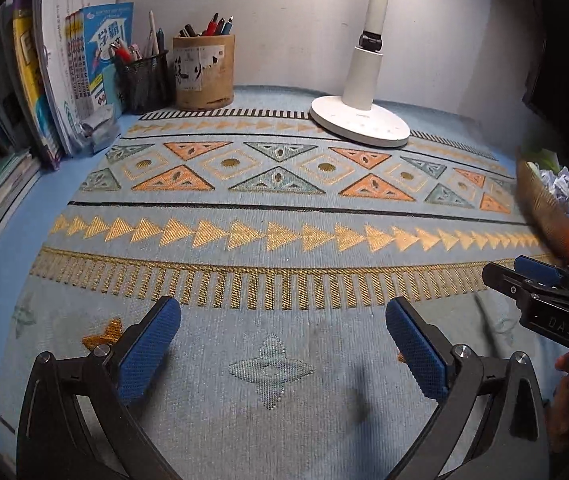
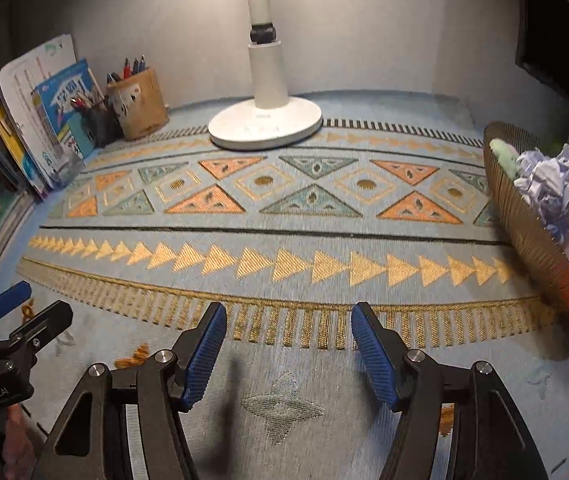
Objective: Organize objects
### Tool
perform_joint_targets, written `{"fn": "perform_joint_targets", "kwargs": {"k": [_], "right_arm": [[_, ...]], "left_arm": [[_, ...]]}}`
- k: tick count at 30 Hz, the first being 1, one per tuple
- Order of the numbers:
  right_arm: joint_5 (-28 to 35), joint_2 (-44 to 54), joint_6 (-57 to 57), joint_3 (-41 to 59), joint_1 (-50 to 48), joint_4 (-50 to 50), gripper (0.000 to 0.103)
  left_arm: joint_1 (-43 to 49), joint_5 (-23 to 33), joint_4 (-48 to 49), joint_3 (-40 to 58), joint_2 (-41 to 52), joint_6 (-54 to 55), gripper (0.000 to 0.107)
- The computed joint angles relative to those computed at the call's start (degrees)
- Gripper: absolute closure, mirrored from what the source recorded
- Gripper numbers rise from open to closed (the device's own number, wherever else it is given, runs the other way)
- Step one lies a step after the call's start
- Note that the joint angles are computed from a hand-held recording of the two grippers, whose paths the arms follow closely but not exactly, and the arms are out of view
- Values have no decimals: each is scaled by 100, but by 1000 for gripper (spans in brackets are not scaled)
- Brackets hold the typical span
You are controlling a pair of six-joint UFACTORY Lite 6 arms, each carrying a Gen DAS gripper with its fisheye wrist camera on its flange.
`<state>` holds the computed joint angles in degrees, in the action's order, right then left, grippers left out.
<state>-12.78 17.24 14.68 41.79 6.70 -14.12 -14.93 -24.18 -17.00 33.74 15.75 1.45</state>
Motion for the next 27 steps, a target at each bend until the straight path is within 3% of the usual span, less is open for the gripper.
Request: {"fn": "perform_joint_targets", "kwargs": {"k": [4,7,11,15,20,27], "right_arm": [[44,269,115,200,-86,-101,40],[79,313,-864,208,15,950,39],[4,220,-1799,77,175,1940,38],[87,280,-1697,132,110,1903,23],[174,343,-1469,197,89,1666,13],[310,465,-2285,325,237,2490,0]], "left_arm": [[19,84,-137,164,159,12,5],[145,613,-615,609,574,282,5],[71,611,-1116,652,656,746,5],[-153,588,-2304,833,799,1929,4],[-142,601,-2262,846,793,1918,4],[-188,498,-2298,843,824,1890,4]]}}
